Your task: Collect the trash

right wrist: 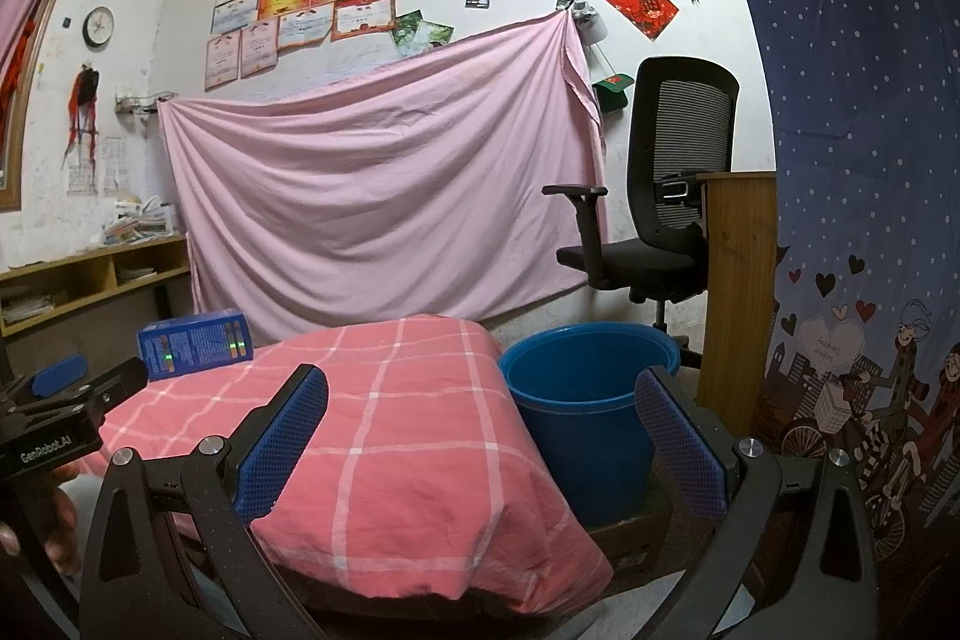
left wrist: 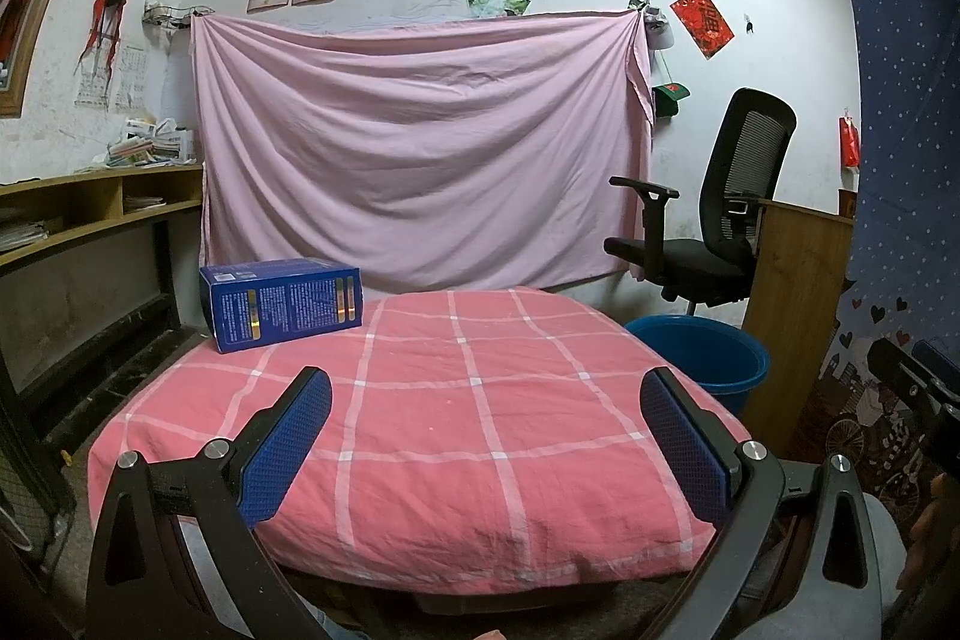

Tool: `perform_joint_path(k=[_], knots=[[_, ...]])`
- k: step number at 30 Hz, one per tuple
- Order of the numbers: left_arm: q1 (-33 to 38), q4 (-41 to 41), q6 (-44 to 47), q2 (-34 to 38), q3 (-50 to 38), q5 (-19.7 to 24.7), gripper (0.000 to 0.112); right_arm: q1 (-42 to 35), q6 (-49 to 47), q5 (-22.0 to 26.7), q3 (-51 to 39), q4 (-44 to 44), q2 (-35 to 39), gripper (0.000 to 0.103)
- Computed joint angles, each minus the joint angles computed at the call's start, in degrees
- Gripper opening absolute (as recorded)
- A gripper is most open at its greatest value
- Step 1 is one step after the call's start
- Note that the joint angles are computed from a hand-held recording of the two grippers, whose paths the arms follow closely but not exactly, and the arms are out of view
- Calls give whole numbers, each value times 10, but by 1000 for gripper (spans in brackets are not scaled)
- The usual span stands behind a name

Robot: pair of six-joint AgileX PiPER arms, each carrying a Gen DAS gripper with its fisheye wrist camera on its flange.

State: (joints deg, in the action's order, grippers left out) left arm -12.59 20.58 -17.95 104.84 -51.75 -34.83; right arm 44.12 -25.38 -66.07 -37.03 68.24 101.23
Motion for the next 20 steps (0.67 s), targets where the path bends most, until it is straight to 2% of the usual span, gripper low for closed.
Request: perform_joint_path(k=[20], knots=[[6, -8, 6, 3, -2, 7, 101, 6, -2, 1, -6, 6, 5, 103]])
